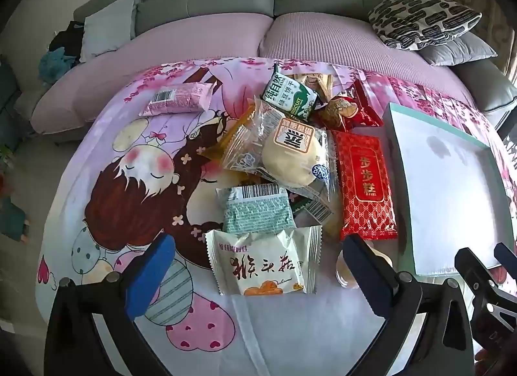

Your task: Organize snacks

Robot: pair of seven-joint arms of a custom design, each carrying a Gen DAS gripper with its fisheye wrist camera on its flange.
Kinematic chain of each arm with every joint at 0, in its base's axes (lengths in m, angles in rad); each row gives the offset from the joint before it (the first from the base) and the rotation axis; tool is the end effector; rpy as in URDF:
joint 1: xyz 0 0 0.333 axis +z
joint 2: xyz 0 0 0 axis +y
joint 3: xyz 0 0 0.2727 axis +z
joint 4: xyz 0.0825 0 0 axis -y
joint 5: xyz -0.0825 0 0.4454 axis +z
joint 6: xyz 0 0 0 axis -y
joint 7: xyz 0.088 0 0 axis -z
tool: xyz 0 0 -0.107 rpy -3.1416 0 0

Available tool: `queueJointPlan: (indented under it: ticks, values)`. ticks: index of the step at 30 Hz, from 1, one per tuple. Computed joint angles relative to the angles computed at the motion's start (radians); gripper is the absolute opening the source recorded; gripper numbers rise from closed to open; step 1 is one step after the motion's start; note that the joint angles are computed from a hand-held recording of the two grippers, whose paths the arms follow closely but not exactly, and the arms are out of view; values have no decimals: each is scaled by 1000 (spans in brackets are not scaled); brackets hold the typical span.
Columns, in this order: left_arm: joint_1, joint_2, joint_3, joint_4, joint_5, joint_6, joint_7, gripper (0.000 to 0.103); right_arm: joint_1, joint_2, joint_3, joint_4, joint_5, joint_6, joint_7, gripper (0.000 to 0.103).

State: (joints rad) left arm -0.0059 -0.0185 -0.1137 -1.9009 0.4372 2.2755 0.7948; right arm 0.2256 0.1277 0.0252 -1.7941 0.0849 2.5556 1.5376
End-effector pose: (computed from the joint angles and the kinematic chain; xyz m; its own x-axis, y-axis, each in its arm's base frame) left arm 0.6462 -0.0675 0.4862 0.4374 -0.8972 -0.0618 -0.7839 -0.3467 -0.5151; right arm 0.6761 0.1713 0.4832 0.2451 -0.9674 -0.0632 -0.7899 -0.1615 -0.5916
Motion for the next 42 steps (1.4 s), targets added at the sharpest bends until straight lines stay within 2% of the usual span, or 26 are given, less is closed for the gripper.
queueJointPlan:
  ticks: [4, 5, 13, 42]
  values:
    - [-6, -13, -6, -31, 4, 43, -17, 103, 1, -1, -1, 3, -4, -5, 13, 103]
    - [-1, -6, 3, -23, -38, 46, 24, 103, 2, -2, -1, 2, -4, -5, 16, 103]
    - [5, -14, 7, -29, -89, 72, 76, 103, -4, 2, -2, 4, 8, -13, 14, 103]
    - [5, -7, 3, -22, -73, 43, 78, 103, -6, 4, -5, 5, -10, -15, 44, 103]
